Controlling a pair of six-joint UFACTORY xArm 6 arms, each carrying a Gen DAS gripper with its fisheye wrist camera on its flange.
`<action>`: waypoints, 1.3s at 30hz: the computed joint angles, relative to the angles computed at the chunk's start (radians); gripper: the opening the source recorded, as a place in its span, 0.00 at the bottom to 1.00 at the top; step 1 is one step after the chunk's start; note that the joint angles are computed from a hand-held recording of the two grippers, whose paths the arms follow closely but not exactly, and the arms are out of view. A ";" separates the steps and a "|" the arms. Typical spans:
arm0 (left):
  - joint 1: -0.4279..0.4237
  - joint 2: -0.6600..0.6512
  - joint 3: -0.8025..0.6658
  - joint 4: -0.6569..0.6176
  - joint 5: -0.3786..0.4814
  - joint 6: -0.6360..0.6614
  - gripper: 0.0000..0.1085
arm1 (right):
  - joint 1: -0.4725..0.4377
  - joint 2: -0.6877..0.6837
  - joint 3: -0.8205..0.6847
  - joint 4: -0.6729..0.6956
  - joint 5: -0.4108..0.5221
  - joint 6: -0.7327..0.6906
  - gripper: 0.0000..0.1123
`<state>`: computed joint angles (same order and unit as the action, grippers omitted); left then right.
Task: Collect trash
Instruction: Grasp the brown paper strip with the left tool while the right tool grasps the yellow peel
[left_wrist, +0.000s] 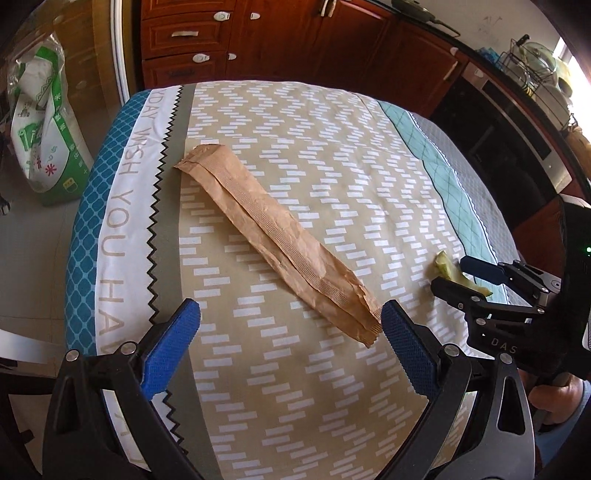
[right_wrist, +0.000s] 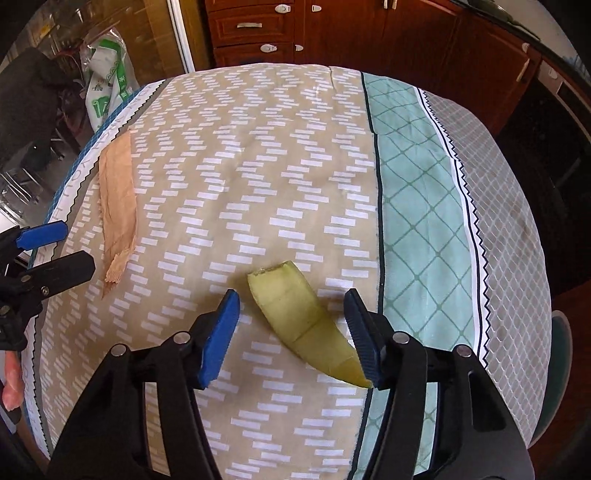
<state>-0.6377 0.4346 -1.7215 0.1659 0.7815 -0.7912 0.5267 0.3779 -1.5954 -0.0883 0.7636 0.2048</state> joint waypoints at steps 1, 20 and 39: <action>0.003 0.007 -0.009 -0.002 0.001 0.002 0.91 | -0.003 -0.003 0.003 0.005 -0.002 -0.005 0.31; 0.040 0.207 -0.296 -0.012 0.076 0.037 0.78 | -0.086 -0.073 0.051 0.186 -0.033 -0.078 0.06; -0.051 0.510 -0.840 0.079 0.314 0.090 0.02 | -0.159 -0.190 0.200 0.367 -0.093 -0.187 0.06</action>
<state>-0.6883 0.9444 -2.5612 0.2444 1.0956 -0.7009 0.3673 0.1883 -1.3952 0.2789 0.6710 0.0179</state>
